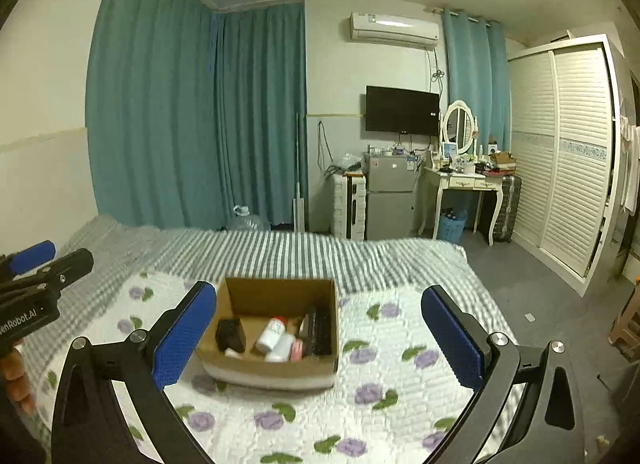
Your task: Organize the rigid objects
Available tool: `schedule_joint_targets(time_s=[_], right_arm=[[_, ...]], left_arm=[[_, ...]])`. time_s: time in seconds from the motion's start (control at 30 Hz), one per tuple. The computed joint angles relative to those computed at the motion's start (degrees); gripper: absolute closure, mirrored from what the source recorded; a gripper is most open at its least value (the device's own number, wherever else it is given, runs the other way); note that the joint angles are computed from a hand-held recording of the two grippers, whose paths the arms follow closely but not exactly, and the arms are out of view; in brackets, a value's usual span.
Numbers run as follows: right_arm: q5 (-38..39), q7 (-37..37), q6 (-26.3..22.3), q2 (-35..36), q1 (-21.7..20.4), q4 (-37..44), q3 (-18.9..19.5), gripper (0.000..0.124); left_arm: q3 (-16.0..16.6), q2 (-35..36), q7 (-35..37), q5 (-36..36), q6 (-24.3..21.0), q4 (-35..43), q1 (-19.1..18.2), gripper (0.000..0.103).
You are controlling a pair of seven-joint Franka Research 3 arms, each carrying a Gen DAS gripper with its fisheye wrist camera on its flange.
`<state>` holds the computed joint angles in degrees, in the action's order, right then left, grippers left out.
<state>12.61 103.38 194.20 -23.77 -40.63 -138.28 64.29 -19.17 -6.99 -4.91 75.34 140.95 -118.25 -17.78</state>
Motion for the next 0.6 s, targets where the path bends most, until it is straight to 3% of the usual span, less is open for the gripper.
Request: schedule_joint_targets(time_s=[0.2, 0.6], right_arm=[[-0.35, 1.61, -0.3, 2.57, -2.65, -2.66, 4.3, 0.021], [-4.06, 5.27, -2.06, 2.7, -4.02, -2.02, 4.7, 0.021]], left_arm=[[-0.01, 0.11, -1.43, 0.39, 0.18, -3.5, -0.5, 0.025], [0.31, -0.58, -0.93, -2.13, 3.15, -5.67, 0.1, 0.025]])
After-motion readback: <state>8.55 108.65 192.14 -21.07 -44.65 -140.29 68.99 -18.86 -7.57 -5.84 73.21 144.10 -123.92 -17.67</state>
